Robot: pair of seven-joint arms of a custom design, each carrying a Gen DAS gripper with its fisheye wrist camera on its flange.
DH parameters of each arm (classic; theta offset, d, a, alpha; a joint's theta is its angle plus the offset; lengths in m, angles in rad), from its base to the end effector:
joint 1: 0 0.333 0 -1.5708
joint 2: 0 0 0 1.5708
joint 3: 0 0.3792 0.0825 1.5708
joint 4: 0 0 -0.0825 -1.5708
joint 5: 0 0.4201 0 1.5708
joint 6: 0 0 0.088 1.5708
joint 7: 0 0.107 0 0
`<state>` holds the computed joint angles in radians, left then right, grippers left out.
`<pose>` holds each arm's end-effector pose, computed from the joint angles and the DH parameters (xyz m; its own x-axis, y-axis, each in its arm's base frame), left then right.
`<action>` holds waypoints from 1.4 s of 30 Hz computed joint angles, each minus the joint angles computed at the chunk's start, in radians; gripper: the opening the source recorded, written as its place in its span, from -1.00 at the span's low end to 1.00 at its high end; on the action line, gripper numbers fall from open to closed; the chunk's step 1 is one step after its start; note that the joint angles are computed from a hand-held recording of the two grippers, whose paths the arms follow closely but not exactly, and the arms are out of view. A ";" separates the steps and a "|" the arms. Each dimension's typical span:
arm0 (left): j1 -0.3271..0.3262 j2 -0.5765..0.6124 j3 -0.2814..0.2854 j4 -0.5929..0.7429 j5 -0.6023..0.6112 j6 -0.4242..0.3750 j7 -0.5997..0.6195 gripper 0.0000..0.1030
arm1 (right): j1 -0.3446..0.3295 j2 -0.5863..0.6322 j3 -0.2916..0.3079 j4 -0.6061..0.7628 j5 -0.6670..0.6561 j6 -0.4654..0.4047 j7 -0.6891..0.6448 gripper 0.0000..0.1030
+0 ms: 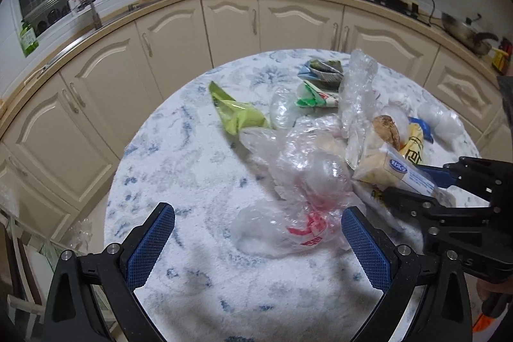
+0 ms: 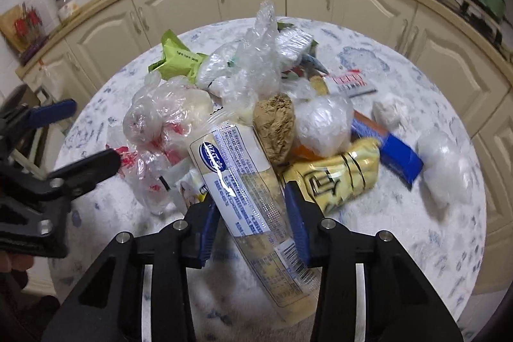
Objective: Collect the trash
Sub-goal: 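Grasp the clear plastic bag with the left gripper while the right grasps the snack wrapper, then carry both items to the blue bin and open both grippers over it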
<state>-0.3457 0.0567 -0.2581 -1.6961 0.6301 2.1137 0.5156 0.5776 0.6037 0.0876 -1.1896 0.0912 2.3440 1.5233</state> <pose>0.5558 -0.3444 0.6525 0.2373 -0.9700 -0.0524 -0.7668 -0.1540 -0.6231 0.6757 0.5021 0.5423 0.6173 -0.7785 -0.1135 -0.7029 -0.4809 -0.5242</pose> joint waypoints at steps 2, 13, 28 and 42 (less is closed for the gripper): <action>0.001 0.020 0.002 0.017 -0.003 0.003 0.022 0.99 | -0.019 -0.032 0.013 -0.053 0.039 0.034 0.009 -0.24; 0.011 0.147 0.041 0.106 -0.058 0.085 0.101 0.88 | -0.071 -0.132 0.024 -0.205 0.131 0.124 0.079 -0.35; 0.037 0.020 0.050 -0.083 0.003 0.271 -0.024 -0.18 | -0.116 -0.220 0.057 -0.351 0.233 0.270 0.073 -0.35; -0.043 0.050 -0.008 0.039 0.242 0.260 -0.121 -0.22 | -0.198 -0.369 0.098 -0.526 0.461 0.473 -0.071 -0.35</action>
